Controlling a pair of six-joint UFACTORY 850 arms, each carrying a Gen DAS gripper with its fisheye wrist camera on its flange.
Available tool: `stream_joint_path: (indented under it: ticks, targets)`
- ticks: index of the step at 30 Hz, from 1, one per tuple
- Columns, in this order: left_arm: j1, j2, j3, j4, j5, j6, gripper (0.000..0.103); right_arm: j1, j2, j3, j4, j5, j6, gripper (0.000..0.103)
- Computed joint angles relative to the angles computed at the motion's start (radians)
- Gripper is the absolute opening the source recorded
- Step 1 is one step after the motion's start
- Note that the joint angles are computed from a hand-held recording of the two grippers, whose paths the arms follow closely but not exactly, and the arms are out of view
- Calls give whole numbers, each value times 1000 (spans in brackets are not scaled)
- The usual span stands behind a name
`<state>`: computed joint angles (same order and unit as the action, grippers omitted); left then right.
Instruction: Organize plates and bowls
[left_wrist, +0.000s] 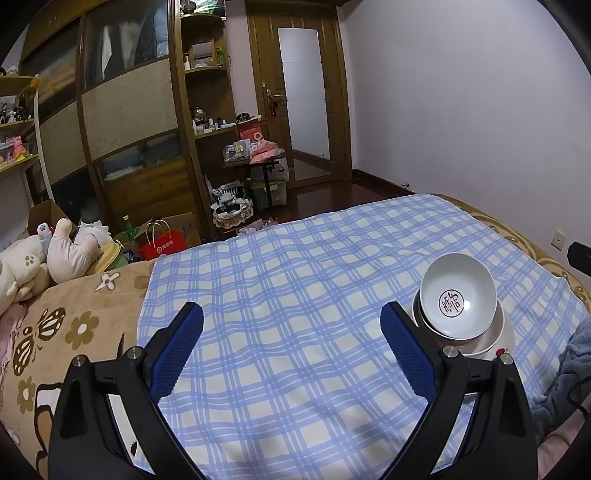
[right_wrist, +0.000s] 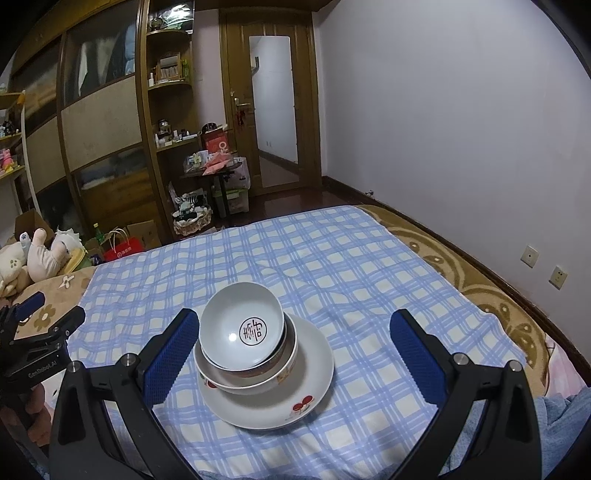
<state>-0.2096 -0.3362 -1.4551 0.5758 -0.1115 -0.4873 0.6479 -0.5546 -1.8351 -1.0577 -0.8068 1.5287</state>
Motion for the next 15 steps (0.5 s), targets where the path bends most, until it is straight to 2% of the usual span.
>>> stream_joint_path:
  ticks: [9,13,15]
  targets:
    - [-3,-2,-1,-10,-11,8,95,-2,3,13,-2,-3,6,103]
    - [-8,-4,0,94,-20,-94,95,-1,-2,4,0,-5,4,103]
    - [-8,-5,-1,98,-22,-99,95,-1,1,11,-2,-4,6,103]
